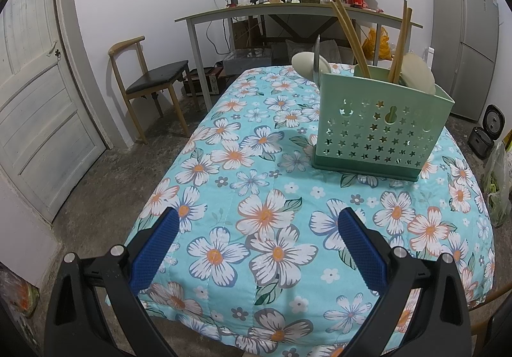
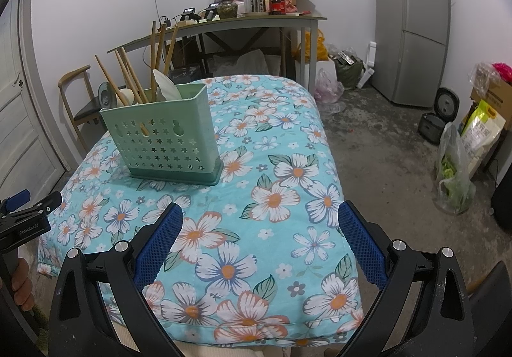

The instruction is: Organize utensils

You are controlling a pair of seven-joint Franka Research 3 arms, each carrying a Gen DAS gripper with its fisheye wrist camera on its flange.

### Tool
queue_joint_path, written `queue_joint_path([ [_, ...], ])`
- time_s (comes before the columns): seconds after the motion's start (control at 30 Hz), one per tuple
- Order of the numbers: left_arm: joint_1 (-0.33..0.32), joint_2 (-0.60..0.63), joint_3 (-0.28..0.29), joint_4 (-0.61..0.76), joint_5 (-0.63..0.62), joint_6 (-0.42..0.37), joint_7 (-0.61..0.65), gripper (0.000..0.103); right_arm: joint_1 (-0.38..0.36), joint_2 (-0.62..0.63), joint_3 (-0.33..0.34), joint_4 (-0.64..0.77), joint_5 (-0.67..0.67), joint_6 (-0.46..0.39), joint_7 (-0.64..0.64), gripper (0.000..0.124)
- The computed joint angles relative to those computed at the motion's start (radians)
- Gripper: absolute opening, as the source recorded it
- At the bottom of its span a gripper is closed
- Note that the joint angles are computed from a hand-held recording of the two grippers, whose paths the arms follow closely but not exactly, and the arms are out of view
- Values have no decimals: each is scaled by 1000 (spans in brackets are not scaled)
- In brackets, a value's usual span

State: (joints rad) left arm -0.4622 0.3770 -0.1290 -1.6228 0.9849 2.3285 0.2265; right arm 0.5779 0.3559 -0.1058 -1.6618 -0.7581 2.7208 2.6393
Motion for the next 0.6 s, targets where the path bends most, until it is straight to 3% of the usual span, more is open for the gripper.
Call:
queue_joint_path([
  [0.6, 2, -2, 0, -3, -1, 3, 2, 97, 1, 4, 2, 8, 7, -4, -5, 94],
])
